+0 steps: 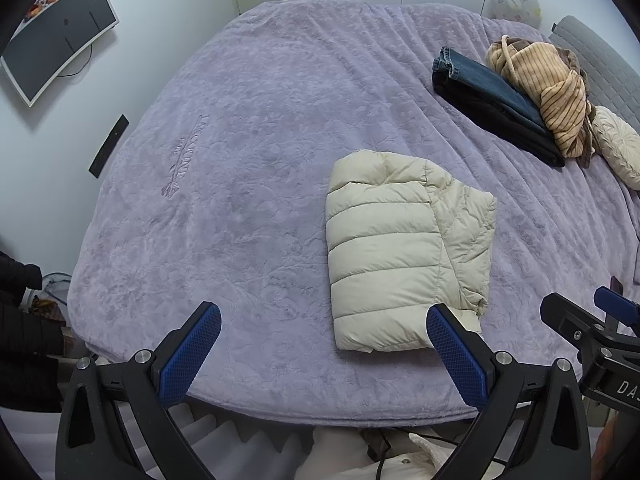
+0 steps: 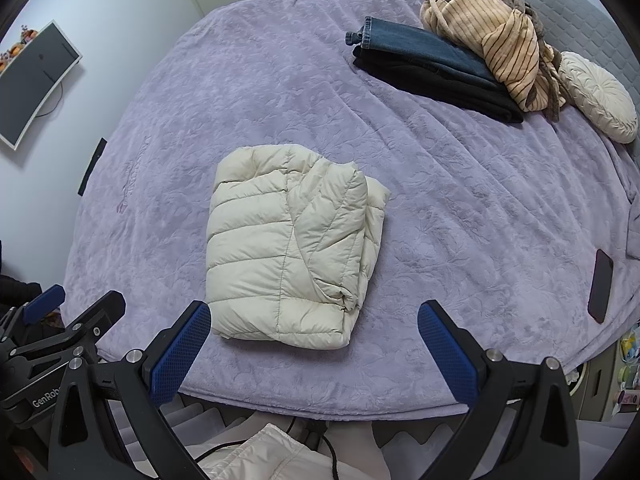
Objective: Fold large clothes
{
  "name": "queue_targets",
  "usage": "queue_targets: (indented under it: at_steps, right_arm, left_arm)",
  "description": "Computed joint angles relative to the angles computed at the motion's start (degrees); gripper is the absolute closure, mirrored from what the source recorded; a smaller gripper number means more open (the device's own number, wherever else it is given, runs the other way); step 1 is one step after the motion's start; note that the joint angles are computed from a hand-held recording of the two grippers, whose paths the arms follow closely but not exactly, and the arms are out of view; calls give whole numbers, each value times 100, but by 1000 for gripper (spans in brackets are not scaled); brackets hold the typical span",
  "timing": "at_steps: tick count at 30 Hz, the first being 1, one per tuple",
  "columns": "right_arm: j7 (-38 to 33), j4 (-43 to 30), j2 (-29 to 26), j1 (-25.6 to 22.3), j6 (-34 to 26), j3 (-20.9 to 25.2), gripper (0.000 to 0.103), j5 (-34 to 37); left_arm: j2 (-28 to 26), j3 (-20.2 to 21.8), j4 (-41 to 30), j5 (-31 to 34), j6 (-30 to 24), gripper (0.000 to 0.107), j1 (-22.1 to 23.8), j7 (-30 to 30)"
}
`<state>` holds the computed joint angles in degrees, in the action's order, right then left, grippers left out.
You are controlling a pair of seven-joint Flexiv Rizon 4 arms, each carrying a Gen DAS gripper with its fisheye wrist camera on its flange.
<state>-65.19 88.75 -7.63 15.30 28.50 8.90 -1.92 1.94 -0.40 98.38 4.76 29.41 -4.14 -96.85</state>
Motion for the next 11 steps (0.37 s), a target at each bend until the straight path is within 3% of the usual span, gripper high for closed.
queue_targets:
  at_steps: [11]
  right_arm:
    - [76, 103, 49, 19, 21, 24, 0, 26]
  left_arm:
    - [-10, 24, 57, -127, 71, 4, 33, 63]
